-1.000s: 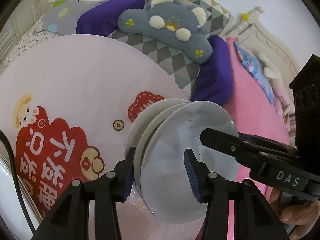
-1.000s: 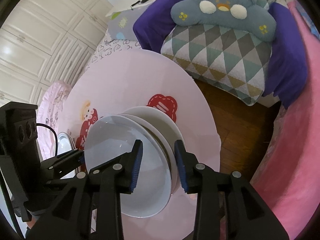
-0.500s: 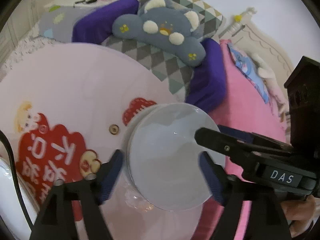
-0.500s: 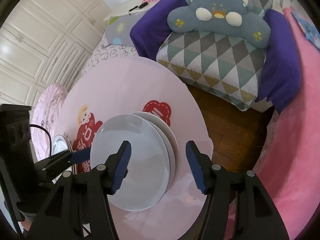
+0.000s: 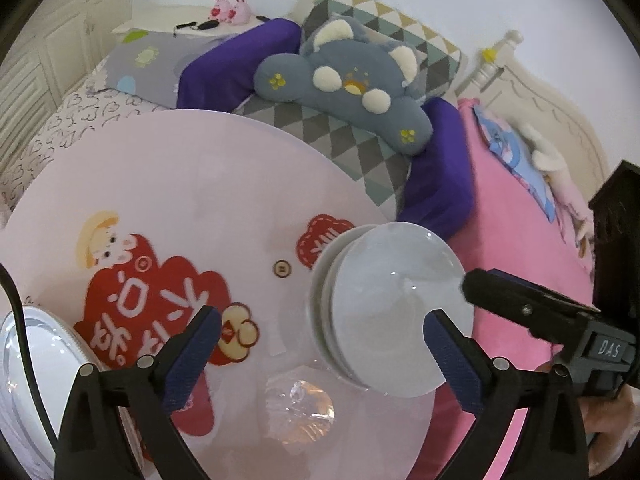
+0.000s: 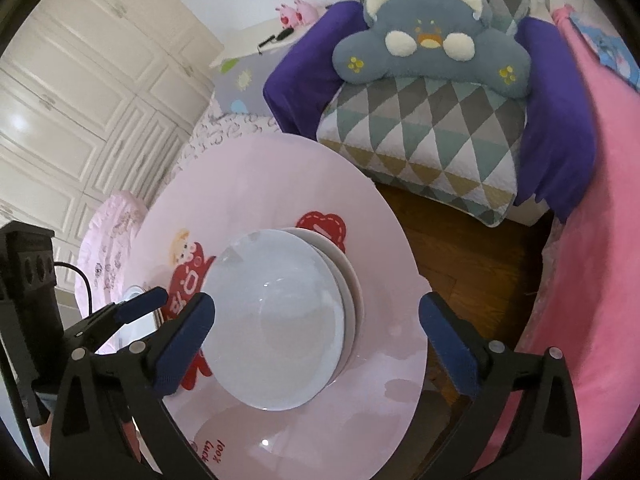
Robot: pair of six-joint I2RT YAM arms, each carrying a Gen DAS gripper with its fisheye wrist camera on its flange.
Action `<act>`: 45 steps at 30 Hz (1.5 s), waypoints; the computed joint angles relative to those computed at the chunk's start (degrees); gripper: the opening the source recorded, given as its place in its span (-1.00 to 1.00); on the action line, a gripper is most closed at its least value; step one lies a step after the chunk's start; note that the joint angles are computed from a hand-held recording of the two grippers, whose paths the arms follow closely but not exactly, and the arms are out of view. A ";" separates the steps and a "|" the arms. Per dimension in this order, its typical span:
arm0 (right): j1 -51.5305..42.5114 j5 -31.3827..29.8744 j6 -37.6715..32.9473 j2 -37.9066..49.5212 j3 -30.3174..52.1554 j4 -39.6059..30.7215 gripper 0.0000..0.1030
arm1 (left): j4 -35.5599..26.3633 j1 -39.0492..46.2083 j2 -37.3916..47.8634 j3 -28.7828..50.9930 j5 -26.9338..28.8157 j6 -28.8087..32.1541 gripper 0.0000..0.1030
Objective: Organize plates and bowls
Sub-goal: 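Close both tools on the rim of the stacked dishes, then lift the stacked dishes with both tools and carry them toward the grey-rimmed plates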
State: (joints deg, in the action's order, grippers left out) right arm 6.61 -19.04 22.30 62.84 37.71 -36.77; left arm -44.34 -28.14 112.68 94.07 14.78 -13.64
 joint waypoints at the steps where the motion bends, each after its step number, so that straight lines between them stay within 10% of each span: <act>1: -0.09 -0.27 0.49 -1.31 -0.41 0.04 1.00 | 0.41 0.66 -1.25 -1.47 0.16 0.31 0.94; 13: 2.15 0.15 2.59 -11.43 -5.45 -2.34 1.00 | 2.86 6.72 -11.08 -14.09 4.78 3.49 0.97; 22: 0.25 -1.64 2.59 -2.95 -8.93 5.73 1.00 | 2.43 5.72 -0.73 -8.60 9.61 0.57 0.97; 27: -0.33 -2.29 1.76 5.05 -7.68 9.64 0.59 | 2.79 4.30 5.24 -3.14 10.72 -1.77 0.95; 32: -0.34 -3.81 0.58 10.88 -7.25 12.81 -0.13 | 0.69 3.45 12.38 4.18 12.83 -3.90 0.47; 37: 0.60 -2.85 -0.17 10.19 -6.98 12.33 -0.18 | 1.63 4.36 17.11 7.55 20.09 -4.29 -0.10; 45: 1.38 -3.37 1.30 7.57 -8.58 12.18 -0.28 | 4.11 5.49 16.44 5.21 19.31 -5.39 -0.14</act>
